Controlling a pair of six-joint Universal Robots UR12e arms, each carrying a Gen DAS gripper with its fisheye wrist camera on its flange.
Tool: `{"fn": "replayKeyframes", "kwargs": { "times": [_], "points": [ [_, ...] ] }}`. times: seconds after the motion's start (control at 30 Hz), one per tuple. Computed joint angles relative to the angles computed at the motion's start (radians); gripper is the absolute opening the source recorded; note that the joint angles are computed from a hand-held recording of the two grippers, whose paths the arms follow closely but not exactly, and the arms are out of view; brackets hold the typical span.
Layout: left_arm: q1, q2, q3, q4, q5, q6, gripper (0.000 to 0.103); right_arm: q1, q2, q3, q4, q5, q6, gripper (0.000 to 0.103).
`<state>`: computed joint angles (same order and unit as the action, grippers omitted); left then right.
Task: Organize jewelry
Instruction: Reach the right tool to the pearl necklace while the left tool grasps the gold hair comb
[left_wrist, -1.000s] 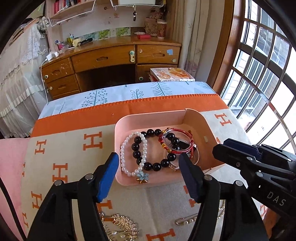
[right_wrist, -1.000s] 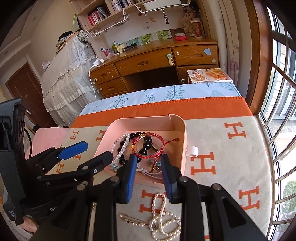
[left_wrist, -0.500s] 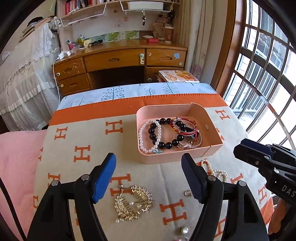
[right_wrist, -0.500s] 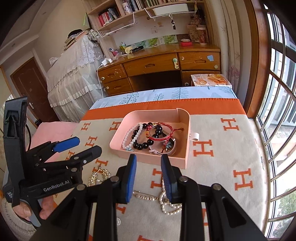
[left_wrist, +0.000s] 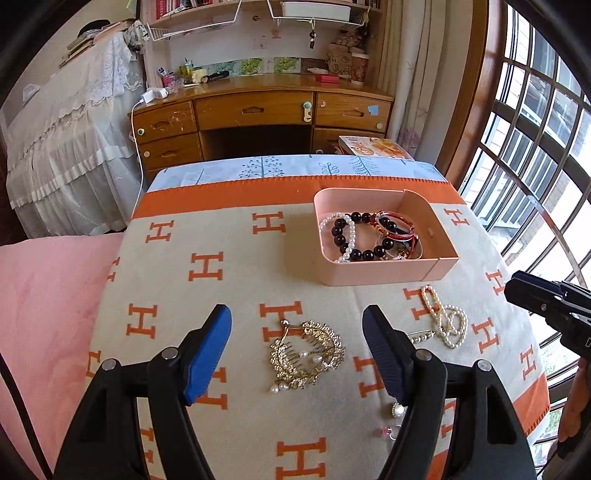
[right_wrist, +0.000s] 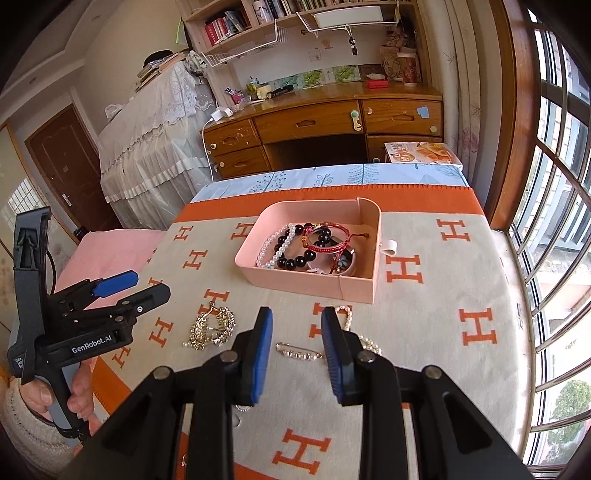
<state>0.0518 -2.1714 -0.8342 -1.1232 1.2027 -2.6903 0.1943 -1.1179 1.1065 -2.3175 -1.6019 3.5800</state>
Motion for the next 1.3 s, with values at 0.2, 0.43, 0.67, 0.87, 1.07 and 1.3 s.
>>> {"fn": "replayKeyframes", "kwargs": {
  "times": [0.2, 0.43, 0.67, 0.87, 1.07, 1.3],
  "points": [
    [0.011, 0.01, -0.021, -0.014, 0.015, 0.041, 0.072, -0.001, -0.009, 0.011, 0.026, -0.001, -0.006, 0.028],
    [0.015, 0.04, -0.092, -0.015, 0.011, 0.204, 0.072, -0.006, -0.02, 0.027, 0.05, -0.005, -0.001, 0.028],
    [0.006, 0.051, -0.158, 0.017, 0.055, 0.343, 0.069, -0.013, -0.01, 0.029, 0.088, 0.0, 0.012, 0.028],
    [0.002, 0.031, -0.141, -0.008, 0.049, 0.397, 0.057, -0.024, 0.006, 0.025, 0.127, 0.034, 0.032, 0.028],
    [-0.015, 0.011, -0.118, -0.015, 0.097, 0.465, 0.044, -0.031, 0.014, 0.029, 0.137, 0.061, 0.055, 0.028],
    [-0.032, 0.0, -0.099, -0.02, 0.12, 0.536, 0.043, -0.038, 0.023, 0.03, 0.145, 0.086, 0.059, 0.028]
  ]
}}
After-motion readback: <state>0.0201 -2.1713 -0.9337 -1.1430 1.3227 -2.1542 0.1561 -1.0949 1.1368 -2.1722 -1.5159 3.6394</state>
